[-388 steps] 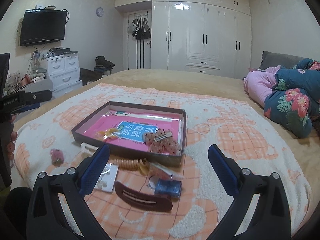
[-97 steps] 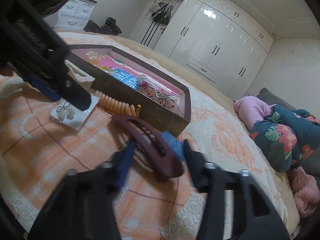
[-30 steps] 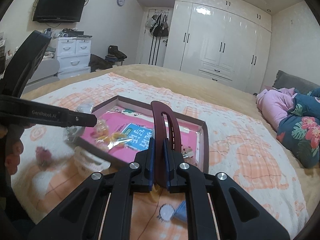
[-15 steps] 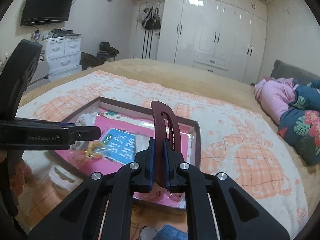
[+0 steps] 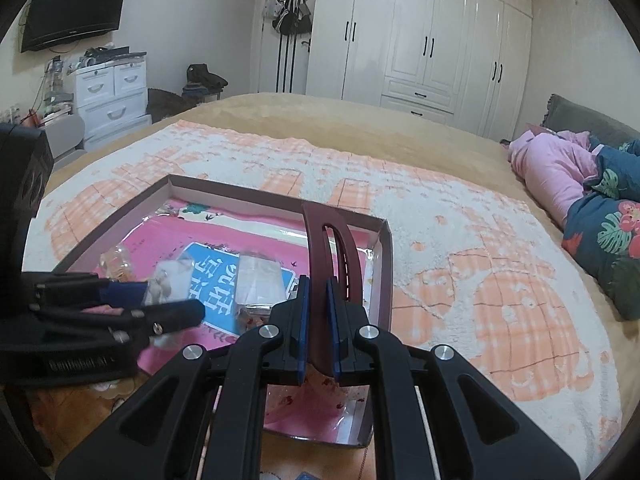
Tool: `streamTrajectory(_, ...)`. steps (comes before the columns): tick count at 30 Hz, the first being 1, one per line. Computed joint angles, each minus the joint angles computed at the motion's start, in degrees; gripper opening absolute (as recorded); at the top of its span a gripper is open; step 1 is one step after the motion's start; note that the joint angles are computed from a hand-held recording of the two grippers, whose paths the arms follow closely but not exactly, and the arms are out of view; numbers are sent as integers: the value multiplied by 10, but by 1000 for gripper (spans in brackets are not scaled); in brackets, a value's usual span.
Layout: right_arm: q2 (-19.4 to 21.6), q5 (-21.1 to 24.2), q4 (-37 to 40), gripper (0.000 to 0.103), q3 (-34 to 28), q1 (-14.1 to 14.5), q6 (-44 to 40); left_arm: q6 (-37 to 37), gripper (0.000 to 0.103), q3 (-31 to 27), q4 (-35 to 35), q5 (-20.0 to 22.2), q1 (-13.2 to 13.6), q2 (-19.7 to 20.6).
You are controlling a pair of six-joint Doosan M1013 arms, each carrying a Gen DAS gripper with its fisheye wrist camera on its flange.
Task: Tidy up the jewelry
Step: 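Carry the earring card and maroon clip into the tray and open both tools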
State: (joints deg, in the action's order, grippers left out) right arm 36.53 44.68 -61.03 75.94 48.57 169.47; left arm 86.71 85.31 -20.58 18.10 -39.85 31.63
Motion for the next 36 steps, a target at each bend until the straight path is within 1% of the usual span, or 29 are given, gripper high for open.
streamTrajectory(4,3,-3,15,9,-3,-4,-7,31,36,-5,-26,7,1,8)
streamTrajectory(6,4,-6,27,9,-3,-7,-10,20,36,-8,-9,10,0,10)
streamTrajectory(17,4,-19,78,9,-2,-18,-13,42,38,-7,-33,12,2,9)
streamTrajectory(20,3,-22,77,9,2,-19,-3,44,38,-5,-35,13,2,8)
streamTrajectory(24,-2,-29,75,9,8,-18,7,41,41,-2,-31,10,2,6)
streamTrajectory(26,-4,-30,70,9,12,-17,15,46,41,1,-38,7,3,3)
streamTrajectory(29,-11,-31,52,9,21,-14,36,58,42,5,-54,2,4,-1)
streamTrajectory(36,-23,-23,24,9,37,-5,68,54,46,19,-50,-14,4,-13)
